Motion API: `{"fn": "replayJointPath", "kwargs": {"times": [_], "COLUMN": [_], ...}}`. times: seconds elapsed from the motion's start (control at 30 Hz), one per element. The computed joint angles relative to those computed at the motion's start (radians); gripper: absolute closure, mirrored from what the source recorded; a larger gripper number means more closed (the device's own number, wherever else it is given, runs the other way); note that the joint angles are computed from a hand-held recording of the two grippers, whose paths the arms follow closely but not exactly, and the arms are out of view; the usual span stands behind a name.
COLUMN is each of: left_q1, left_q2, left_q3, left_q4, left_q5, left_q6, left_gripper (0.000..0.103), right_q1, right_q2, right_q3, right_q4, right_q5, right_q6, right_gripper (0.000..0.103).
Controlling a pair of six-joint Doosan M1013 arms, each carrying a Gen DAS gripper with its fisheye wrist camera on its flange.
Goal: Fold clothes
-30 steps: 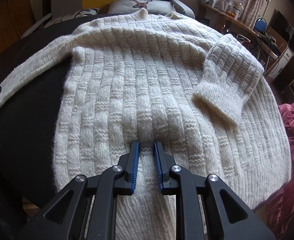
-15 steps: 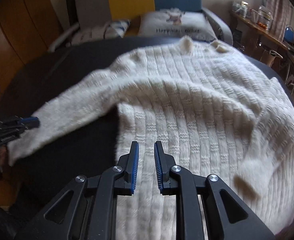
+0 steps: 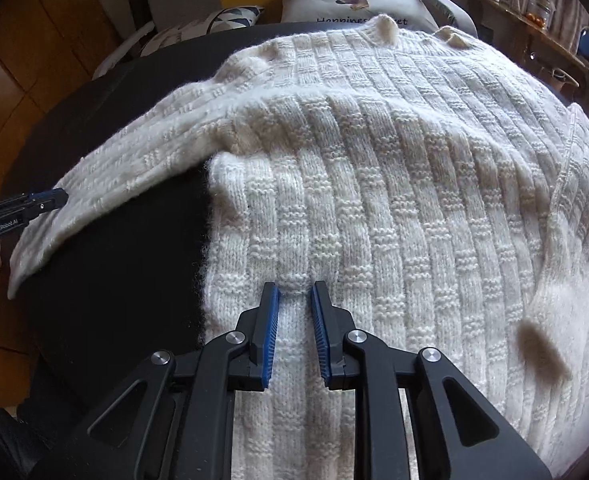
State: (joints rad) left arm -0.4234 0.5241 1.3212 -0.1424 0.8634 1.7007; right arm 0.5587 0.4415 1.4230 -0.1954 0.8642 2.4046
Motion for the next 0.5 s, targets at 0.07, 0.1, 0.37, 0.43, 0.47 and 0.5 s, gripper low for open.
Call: {"fn": "replayJointPath", "kwargs": {"times": [0.07,0.1,0.37,0.43,0.47,0.5], "left_q1": [0.003,0.007,-0.005,-0.005,-0.007,-0.011], "left_q2": [0.003,0.000,-0.044,-0.031,-0.023,-0.015], "left_q3": [-0.014,-0.017,0.014,-0.004,-0.016,-0.029], "left_q4": [0.008,0.002,-0.071,-0.129,-0.146,-0.157], "left_q5": [0.010,0.010,-0.082,-0.064,-0.057,-0.049], "left_q6": [-0.039,-0.064,0.066,0.160,0.203,0.238], "left_gripper": [0.089,0.089,0.090,0.090,0.090,0.090], "right_q1": [0.005,0.005,-0.003,0.002,0.004,0.005], "right_q2": [0.013,0.014,-0.056,-0.070,-0.070,-0.060], "right_q3": [-0.021,-0.023,0.044,0.044,0.035,0.015], "right_q4": [0.004,0.015,0.059,-0.004,-0.029,-0.045], "right_q5": [0.022,0.021,-0.060,-0.079,-0.083,-0.077], "right_q6": [-0.027,-0.042,-0.045,-0.004,0.007,0.003], "right_gripper": [0.083,0.083,0.082,0.082,0.082,0.082]}}
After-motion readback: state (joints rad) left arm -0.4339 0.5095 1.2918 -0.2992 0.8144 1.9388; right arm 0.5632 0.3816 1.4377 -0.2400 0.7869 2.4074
